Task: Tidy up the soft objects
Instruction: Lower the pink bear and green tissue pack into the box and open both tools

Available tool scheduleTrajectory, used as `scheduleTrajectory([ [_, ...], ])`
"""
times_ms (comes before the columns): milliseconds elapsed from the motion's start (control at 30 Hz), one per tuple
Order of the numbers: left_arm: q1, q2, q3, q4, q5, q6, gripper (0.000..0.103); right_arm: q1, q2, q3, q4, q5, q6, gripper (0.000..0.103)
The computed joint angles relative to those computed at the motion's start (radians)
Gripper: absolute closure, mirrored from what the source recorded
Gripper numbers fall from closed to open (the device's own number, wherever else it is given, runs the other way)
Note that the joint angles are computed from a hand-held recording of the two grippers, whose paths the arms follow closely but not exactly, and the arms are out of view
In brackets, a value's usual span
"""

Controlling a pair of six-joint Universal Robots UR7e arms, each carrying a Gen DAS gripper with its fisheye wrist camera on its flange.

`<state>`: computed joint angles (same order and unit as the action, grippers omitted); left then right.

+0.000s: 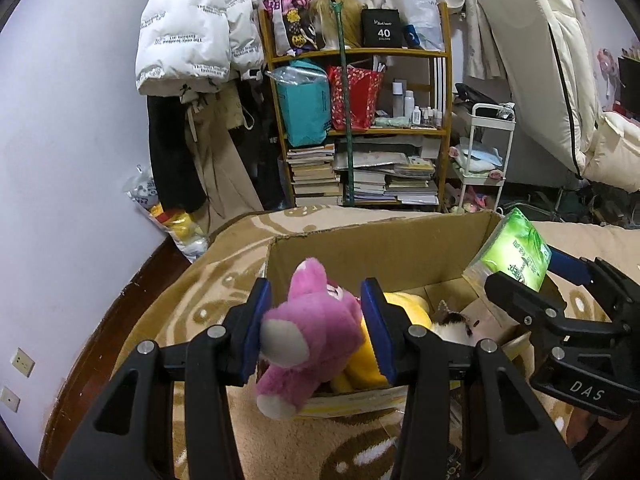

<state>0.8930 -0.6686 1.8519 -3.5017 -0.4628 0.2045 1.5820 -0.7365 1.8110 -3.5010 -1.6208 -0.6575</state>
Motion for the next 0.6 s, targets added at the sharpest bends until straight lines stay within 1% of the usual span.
scheduleTrajectory([
  [67, 0.004, -0.006, 0.003, 0.017, -0.005, -0.02, 0.058, -0.002, -0.003, 0.003, 0.01, -0.001, 0.003, 0.018],
  [100, 0.004, -0.01, 0.007, 0.025, -0.005, -0.029, 0.056, -0.002, -0.005, 0.005, 0.013, 0.0, 0.001, 0.018],
  [133, 0.005, -0.014, 0.01, 0.031, -0.006, -0.037, 0.049, -0.002, -0.005, 0.007, 0.014, -0.003, -0.001, 0.018],
  [167, 0.004, -0.015, 0.013, 0.024, -0.006, -0.035, 0.045, 0.0, -0.005, 0.007, 0.016, -0.008, -0.004, 0.018],
  [267, -0.001, -0.013, 0.021, -0.012, 0.002, -0.01, 0.042, 0.006, -0.003, 0.005, 0.024, -0.028, -0.017, 0.018],
  [333, -0.002, -0.017, 0.025, -0.003, 0.013, -0.016, 0.036, 0.007, -0.005, 0.007, 0.028, -0.028, -0.018, 0.018],
  [467, 0.002, -0.044, 0.045, 0.069, 0.024, -0.072, 0.034, 0.009, -0.015, 0.014, 0.053, -0.033, -0.021, 0.018],
  [567, 0.003, -0.063, 0.066, 0.096, 0.032, -0.102, 0.032, 0.011, -0.018, 0.016, 0.055, -0.039, -0.031, 0.017],
  [600, 0.003, -0.068, 0.07, 0.103, 0.035, -0.112, 0.028, 0.012, -0.018, 0.014, 0.059, -0.038, -0.029, 0.017],
])
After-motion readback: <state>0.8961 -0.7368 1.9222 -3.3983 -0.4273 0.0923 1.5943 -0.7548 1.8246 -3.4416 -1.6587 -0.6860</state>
